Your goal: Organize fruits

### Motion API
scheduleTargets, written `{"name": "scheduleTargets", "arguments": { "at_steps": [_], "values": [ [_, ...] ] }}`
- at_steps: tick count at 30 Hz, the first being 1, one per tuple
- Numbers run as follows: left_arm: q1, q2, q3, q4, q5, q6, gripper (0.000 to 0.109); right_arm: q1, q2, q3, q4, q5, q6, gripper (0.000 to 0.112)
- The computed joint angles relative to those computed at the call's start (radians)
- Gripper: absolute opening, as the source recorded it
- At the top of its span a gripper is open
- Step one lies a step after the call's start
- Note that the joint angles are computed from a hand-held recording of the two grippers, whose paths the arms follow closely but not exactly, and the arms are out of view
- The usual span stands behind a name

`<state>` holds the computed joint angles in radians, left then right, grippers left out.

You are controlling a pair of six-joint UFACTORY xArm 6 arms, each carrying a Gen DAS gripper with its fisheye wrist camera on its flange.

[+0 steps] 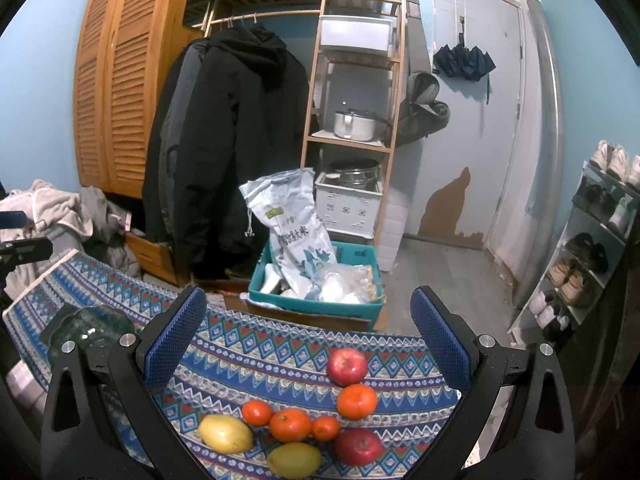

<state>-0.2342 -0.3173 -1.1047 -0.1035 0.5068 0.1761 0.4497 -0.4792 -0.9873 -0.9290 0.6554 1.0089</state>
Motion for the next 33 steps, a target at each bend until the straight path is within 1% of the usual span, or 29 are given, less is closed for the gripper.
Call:
{"name": "scheduleTargets", "arguments": {
  "at_steps": [15, 23, 25, 29, 33],
  "values": [
    [-0.009, -0.001, 0.009, 0.006, -0.004, 0.001, 0.102, -0.009, -0.012, 0.017, 0.008, -0.003, -0.011, 0.1],
    [-0.024, 0.009, 0.016, 0.004, -0.007, 0.013, 0.102, -0.02, -0.02, 0.033, 0.035, 0.003, -0.034, 0.1],
    [-0.033, 0.021, 0.017, 0.032, -0.011, -0.003, 0.102, -0.022, -0.019, 0.035, 0.043, 0.006, -0.041, 0.1],
    [-0.051, 0.04, 0.021, 0.042, 0.004, 0.002, 0.102, -0.03, -0.013, 0.039, 0.077, 0.019, -0.071, 0.1],
    [-0.075, 0.073, 0.017, 0.005, 0.041, 0.049, 0.102, -0.034, -0.007, 0.042, 0.103, 0.045, -0.098, 0.1]
  ]
}}
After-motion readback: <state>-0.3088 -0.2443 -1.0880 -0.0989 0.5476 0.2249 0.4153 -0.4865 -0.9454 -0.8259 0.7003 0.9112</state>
